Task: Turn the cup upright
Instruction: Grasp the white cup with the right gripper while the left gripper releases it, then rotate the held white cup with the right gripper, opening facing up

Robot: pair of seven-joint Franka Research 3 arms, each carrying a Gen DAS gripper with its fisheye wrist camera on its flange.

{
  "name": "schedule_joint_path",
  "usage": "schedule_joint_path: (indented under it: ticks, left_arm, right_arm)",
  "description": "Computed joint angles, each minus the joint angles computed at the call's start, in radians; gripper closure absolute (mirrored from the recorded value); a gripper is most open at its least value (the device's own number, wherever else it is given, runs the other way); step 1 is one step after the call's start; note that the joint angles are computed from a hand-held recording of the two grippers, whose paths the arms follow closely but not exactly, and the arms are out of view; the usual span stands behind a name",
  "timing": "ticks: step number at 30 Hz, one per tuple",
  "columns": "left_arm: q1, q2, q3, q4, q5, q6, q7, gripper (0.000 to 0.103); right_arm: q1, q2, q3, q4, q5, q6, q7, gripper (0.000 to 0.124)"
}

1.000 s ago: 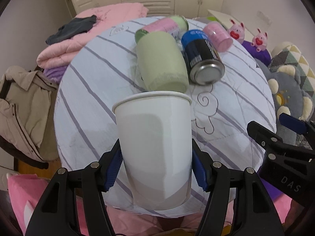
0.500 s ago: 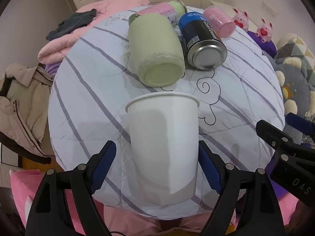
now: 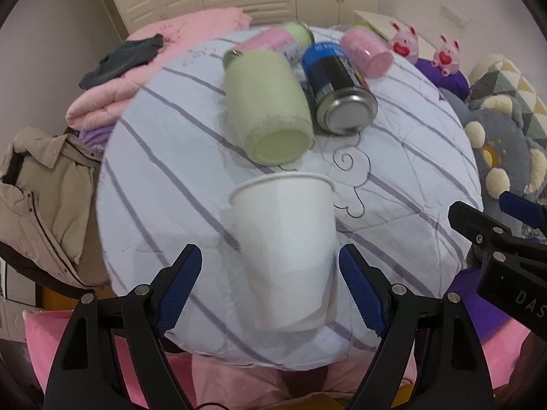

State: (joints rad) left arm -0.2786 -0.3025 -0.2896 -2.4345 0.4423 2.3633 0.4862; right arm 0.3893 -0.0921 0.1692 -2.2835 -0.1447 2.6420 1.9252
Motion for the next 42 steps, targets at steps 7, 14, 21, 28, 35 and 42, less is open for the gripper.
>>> schedule_joint_path:
  ticks: [7,14,21,28,35,42]
  left_arm:
    - [0.011,-0.106,0.017,-0.066,0.012,0.006,0.044,0.015]
    - [0.039,-0.182,0.045,-0.133,0.002,0.041,0.105,0.013]
    - [0.068,-0.237,0.085,-0.202,-0.037,0.075,0.185,0.013]
    - [0.111,-0.266,0.116,-0.259,-0.071,0.101,0.263,0.013]
    - [0.150,-0.242,0.153,-0.286,-0.117,0.140,0.337,0.013]
    - [0.175,-0.203,0.170,-0.286,-0.162,0.175,0.404,0.013]
  right_arm:
    - [0.008,-0.029,0.023,-0.011,-0.018,0.014,0.072,0.042]
    - [0.044,0.001,0.039,0.036,0.000,-0.016,0.082,0.042]
    - [0.097,0.066,0.040,0.113,0.046,-0.062,0.059,0.042]
    - [0.142,0.156,0.032,0.209,0.084,-0.117,0.046,0.042]
    - [0.163,0.240,0.016,0.301,0.190,-0.172,0.002,0.042]
    - [0.182,0.316,0.004,0.403,0.214,-0.262,0.003,0.042]
